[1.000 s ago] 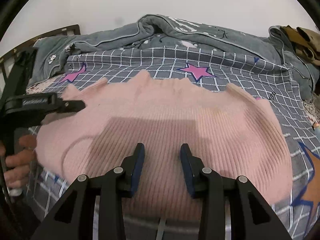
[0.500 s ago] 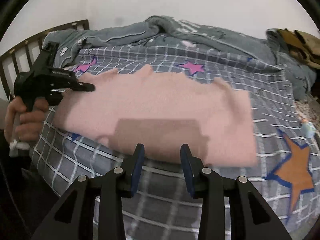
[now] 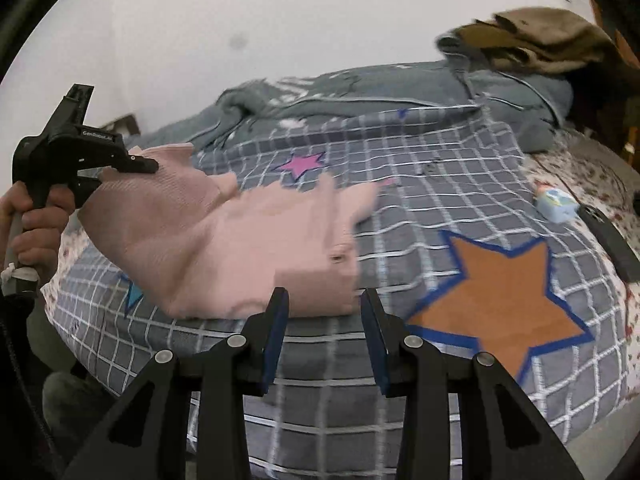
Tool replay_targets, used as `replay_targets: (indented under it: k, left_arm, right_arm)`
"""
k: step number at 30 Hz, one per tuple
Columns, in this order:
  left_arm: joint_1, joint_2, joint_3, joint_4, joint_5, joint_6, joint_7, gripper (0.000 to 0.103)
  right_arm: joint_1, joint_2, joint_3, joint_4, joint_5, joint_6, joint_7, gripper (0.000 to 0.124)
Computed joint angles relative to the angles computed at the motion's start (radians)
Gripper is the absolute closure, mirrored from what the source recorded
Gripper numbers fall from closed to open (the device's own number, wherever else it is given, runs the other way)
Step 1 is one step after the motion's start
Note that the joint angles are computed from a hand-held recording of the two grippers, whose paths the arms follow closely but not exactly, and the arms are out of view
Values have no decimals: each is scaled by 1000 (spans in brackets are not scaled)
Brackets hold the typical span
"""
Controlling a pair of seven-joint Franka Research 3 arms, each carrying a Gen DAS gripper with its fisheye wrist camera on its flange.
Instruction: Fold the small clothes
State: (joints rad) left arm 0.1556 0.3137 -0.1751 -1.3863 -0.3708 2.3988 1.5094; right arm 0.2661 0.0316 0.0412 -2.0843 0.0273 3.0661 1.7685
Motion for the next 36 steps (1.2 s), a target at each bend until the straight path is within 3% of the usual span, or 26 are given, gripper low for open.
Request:
replay_targets:
  k: [5,13,19,24,29,32,33,36]
  left_arm:
    - [-146,89,6,132,230,-75,-166,80]
    - [-245,214,-22,251,345,-175,-196,75]
    - [-152,160,-95,194,169,-133,-34,44]
    - [-132,93,-62,129,144,-65,18,37]
    - [-99,20,-18,13,168,-4,54,37]
    - [-66,-8,-4,-46,150,-6,85,37]
    - [-56,-17,0,-66,142,-6,94,37]
    - [-22,-51,5,-136,91,8,145,37]
  right_arm:
    - [-28,-50,0,-50,264,-11,-198,87]
    - [-71,-130,-4,-133,213,-31,-196,87]
    - [-50,-104,-13,-90,305,-43,-272,87]
    - [-14,-55,-3,-3,443,-31,-409,87]
    - [4,18,52,145,819,-57,-739,82]
    - [7,70,86,223,938,-65,-853,80]
    - [15,93,86,243,910,-57,-827,80]
    - [55,180,45,309,699,-57,-593,80]
